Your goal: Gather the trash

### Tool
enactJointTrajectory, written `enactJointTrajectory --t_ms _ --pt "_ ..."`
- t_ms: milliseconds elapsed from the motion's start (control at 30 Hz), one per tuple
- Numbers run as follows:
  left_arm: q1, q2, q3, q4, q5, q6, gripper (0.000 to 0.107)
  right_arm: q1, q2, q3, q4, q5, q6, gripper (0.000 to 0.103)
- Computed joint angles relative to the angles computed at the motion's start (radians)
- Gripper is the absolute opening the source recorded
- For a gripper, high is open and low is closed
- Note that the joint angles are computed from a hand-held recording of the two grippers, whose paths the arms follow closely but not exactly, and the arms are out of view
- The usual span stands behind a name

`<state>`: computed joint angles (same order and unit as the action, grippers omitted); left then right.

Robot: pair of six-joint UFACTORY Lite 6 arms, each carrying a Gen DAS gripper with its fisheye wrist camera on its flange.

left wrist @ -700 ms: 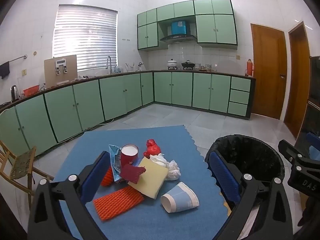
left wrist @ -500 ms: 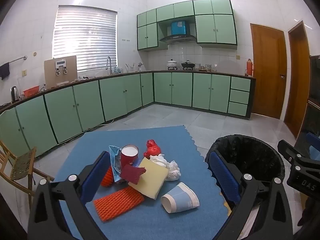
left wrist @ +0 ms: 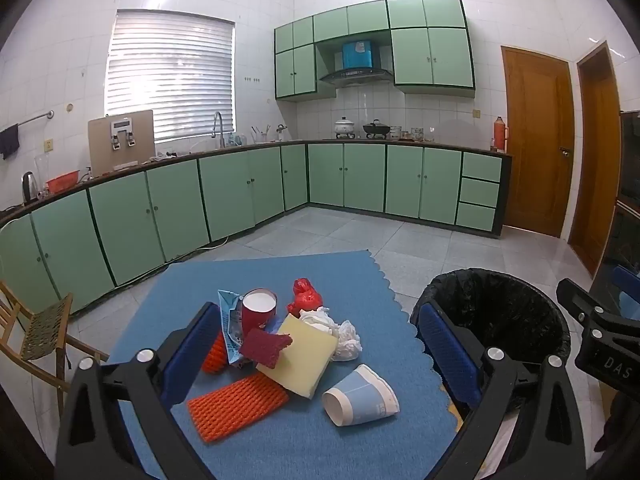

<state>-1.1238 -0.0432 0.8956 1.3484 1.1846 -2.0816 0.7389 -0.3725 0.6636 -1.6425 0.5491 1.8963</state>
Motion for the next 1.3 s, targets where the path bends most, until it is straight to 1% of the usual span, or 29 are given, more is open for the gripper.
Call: enactJointTrajectory --t_ms 400,1300 --pt "0.005 -0.005 -0.017 0.010 -0.003 -0.011 0.097 0.021 -0.002 0.005 0.016 0.021 -0.006 0.098" --pt "0.003 -0.001 -0.013 0.008 -0.003 -0.011 0.097 0.018 0.003 0.000 0.010 0.016 0.007 0.098"
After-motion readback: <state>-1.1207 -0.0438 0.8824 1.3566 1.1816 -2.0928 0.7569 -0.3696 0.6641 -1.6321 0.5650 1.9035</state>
